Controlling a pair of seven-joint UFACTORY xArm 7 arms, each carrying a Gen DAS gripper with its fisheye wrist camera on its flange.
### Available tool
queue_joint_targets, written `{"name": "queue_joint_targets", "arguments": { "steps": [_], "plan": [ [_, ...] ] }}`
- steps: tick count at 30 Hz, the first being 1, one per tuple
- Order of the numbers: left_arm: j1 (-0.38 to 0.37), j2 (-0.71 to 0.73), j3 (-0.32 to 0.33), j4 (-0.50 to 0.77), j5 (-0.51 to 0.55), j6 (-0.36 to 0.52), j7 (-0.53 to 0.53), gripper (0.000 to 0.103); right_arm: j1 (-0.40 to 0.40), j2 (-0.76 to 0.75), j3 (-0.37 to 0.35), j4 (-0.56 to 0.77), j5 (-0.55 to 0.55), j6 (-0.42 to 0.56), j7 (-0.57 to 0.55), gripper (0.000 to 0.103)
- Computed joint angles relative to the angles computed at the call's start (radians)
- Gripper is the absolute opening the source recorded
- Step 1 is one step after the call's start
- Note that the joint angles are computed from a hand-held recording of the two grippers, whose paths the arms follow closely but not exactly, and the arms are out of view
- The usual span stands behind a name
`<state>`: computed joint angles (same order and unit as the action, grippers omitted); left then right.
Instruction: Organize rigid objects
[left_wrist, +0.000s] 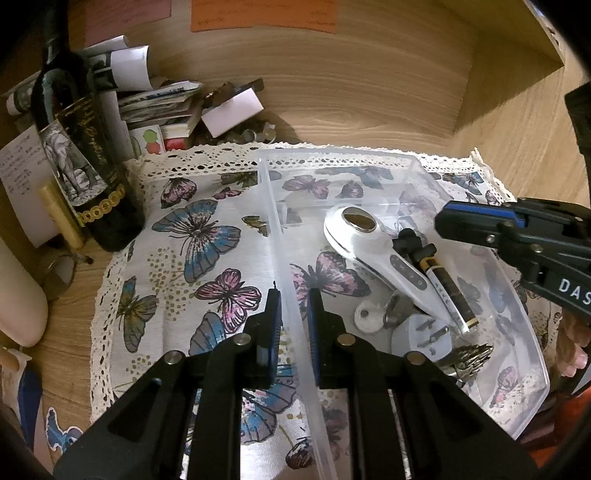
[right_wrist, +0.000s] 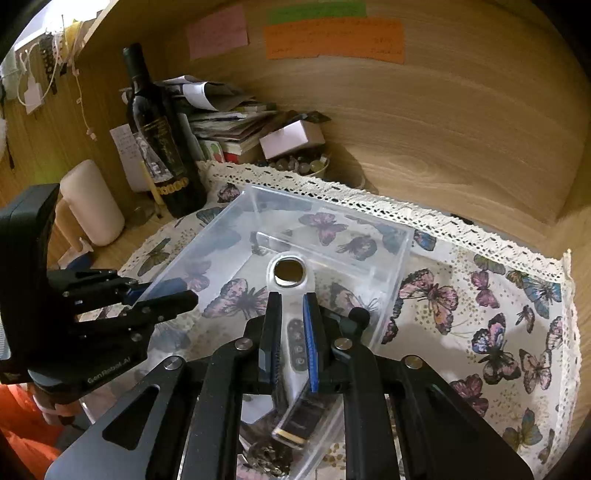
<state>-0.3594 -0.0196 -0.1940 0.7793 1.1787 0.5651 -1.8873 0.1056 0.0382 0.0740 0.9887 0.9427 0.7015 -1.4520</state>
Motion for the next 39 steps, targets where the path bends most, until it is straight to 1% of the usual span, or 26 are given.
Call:
{"name": "queue_joint_targets", "arguments": {
  "steps": [2, 7, 8, 11, 12, 15, 16, 17, 19, 20, 21, 23, 24, 26, 27, 28, 29, 32, 34, 39],
  "plan": [
    [-0.006, -0.007, -0.006, 0.001, -0.01, 0.024, 0.002, 0.016, -0.008, -0.007, -0.007, 0.001, 0.008, 0.02, -0.003, 0.013],
    [-0.026, -0.039, -0.032, 0.006, -0.034, 0.124, 0.0, 0.021, -0.021, -0.046, -0.025, -0.024, 0.058, 0.023, -0.047, 0.025],
    [-0.03, -0.05, -0.038, 0.005, -0.037, 0.142, -0.004, 0.025, -0.025, -0.057, -0.032, -0.03, 0.07, 0.029, -0.058, 0.027],
    [-0.041, -0.085, -0.063, 0.005, -0.029, 0.186, -0.028, 0.036, -0.034, -0.095, -0.056, -0.051, 0.111, 0.046, -0.091, 0.035],
    [-0.045, -0.094, -0.072, 0.008, -0.025, 0.203, -0.034, 0.037, -0.038, -0.111, -0.066, -0.06, 0.13, 0.052, -0.107, 0.04],
    [-0.07, -0.111, -0.117, 0.031, -0.004, 0.303, -0.057, 0.05, -0.048, -0.163, -0.099, -0.089, 0.189, 0.068, -0.157, 0.052],
    [-0.083, -0.115, -0.135, 0.042, 0.012, 0.347, -0.075, 0.057, -0.05, -0.177, -0.11, -0.096, 0.204, 0.076, -0.169, 0.056],
    [-0.094, -0.117, -0.146, 0.049, 0.023, 0.375, -0.086, 0.061, -0.054, -0.194, -0.122, -0.103, 0.22, 0.085, -0.183, 0.059],
    [-0.116, -0.119, -0.165, 0.065, 0.045, 0.428, -0.107, 0.066, -0.061, -0.232, -0.146, -0.125, 0.263, 0.093, -0.219, 0.071],
    [-0.127, -0.117, -0.173, 0.076, 0.055, 0.451, -0.113, 0.07, -0.063, -0.25, -0.157, -0.136, 0.283, 0.092, -0.236, 0.075],
    [-0.138, -0.115, -0.18, 0.086, 0.065, 0.472, -0.122, 0.072, -0.067, -0.27, -0.17, -0.147, 0.306, 0.093, -0.255, 0.081],
    [-0.162, -0.108, -0.194, 0.104, 0.087, 0.52, -0.141, 0.082, -0.072, -0.295, -0.189, -0.162, 0.332, 0.101, -0.278, 0.085],
    [-0.175, -0.102, -0.202, 0.116, 0.1, 0.549, -0.151, 0.084, -0.075, -0.306, -0.199, -0.168, 0.34, 0.11, -0.285, 0.087],
    [-0.203, -0.088, -0.213, 0.137, 0.118, 0.607, -0.163, 0.091, -0.084, -0.324, -0.219, -0.178, 0.349, 0.136, -0.291, 0.092],
    [-0.218, -0.08, -0.218, 0.149, 0.127, 0.638, -0.168, 0.093, -0.09, -0.334, -0.229, -0.184, 0.356, 0.148, -0.294, 0.098],
    [-0.233, -0.073, -0.224, 0.159, 0.142, 0.667, -0.179, 0.097, -0.095, -0.346, -0.239, -0.192, 0.37, 0.157, -0.304, 0.101],
    [-0.247, -0.067, -0.225, 0.167, 0.154, 0.688, -0.188, 0.099, -0.099, -0.356, -0.246, -0.2, 0.383, 0.161, -0.315, 0.103],
    [-0.286, -0.049, -0.229, 0.187, 0.181, 0.755, -0.205, 0.102, -0.111, -0.394, -0.264, -0.225, 0.403, 0.18, -0.337, 0.103],
    [-0.309, -0.035, -0.227, 0.201, 0.194, 0.792, -0.211, 0.102, -0.117, -0.416, -0.274, -0.238, 0.41, 0.191, -0.34, 0.103],
    [-0.351, -0.023, -0.217, 0.216, 0.209, 0.832, -0.231, 0.102, -0.123, -0.445, -0.287, -0.257, 0.427, 0.199, -0.354, 0.103]
  ]
}}
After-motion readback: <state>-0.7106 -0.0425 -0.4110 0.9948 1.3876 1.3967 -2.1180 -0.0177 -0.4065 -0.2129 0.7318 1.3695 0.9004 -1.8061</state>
